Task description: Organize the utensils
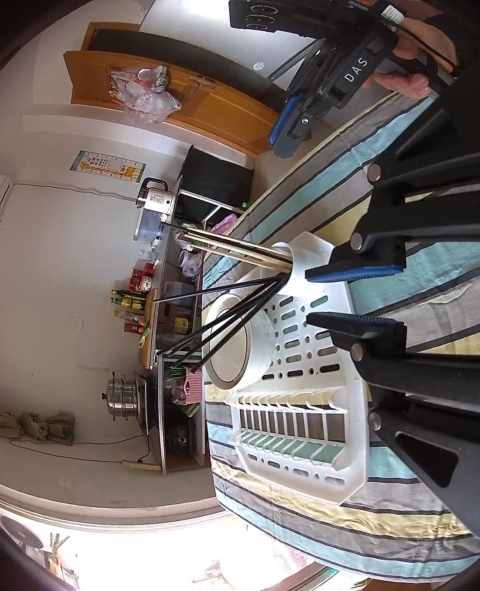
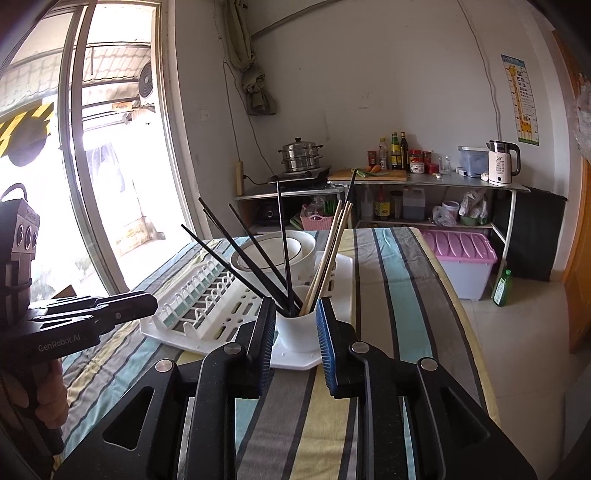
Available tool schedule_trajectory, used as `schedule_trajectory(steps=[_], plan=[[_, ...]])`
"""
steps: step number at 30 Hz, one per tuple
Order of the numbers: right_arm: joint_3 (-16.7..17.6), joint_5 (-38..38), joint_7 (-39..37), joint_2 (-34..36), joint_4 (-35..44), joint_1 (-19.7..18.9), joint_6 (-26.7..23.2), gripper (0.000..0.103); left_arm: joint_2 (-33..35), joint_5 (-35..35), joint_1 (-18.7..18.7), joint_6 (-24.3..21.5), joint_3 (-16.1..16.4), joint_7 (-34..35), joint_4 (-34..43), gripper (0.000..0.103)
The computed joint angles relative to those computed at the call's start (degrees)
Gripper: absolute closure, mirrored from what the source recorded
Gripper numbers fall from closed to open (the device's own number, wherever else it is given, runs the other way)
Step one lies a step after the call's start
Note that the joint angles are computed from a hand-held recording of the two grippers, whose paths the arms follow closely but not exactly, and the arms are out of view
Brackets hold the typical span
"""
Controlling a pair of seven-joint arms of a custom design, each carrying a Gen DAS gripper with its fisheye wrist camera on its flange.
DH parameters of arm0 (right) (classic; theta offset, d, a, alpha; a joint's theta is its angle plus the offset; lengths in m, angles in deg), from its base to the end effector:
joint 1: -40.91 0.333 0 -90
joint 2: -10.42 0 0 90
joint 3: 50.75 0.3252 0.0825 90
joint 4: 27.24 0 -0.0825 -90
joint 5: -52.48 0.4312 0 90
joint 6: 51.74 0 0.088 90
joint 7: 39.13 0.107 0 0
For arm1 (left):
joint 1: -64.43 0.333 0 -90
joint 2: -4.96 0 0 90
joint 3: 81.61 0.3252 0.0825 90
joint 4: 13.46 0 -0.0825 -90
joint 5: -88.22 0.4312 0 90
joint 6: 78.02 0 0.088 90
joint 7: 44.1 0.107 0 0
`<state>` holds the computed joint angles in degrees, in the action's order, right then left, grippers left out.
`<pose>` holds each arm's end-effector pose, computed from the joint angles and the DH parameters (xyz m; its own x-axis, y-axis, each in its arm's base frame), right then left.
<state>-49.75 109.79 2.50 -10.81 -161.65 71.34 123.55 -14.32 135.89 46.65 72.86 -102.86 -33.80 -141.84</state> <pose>0.4688 0.2097 0.5669 0.5090 -0.8454 -0.1620 -0.4515 -0.1019 -0.8864 0.4011 -0.3707 0.5598 -0.0035 -0.9871 0.1603 -0.5711 -0.1296 -0.8106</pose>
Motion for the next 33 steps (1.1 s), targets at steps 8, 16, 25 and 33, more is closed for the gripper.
schedule_trajectory(steps=[8, 16, 25, 33], plan=[[3.15, -4.13, 3.71, -9.13, -10.45, -0.01, 3.34, 0.076, -4.86, 3.33, -1.68, -7.86, -5.15, -9.54, -4.33, 0.080], [6.77, -10.68, 11.40, -16.14, -18.34, -1.39, 4.04, 0.075, -8.13, 5.23, -5.26, -16.54, -8.36, -16.49, -6.99, 0.080], [9.09, -16.43, 19.22, -20.48, -23.68, -2.06, 4.12, 0.075, -8.72, 6.79, -9.28, -22.51, -9.95, -20.71, -8.46, 0.080], [8.65, -20.22, 22.80, -20.89, -24.93, -2.23, 3.78, 0.075, -7.64, 6.93, -11.02, -23.26, -9.27, -21.71, -8.68, 0.080]])
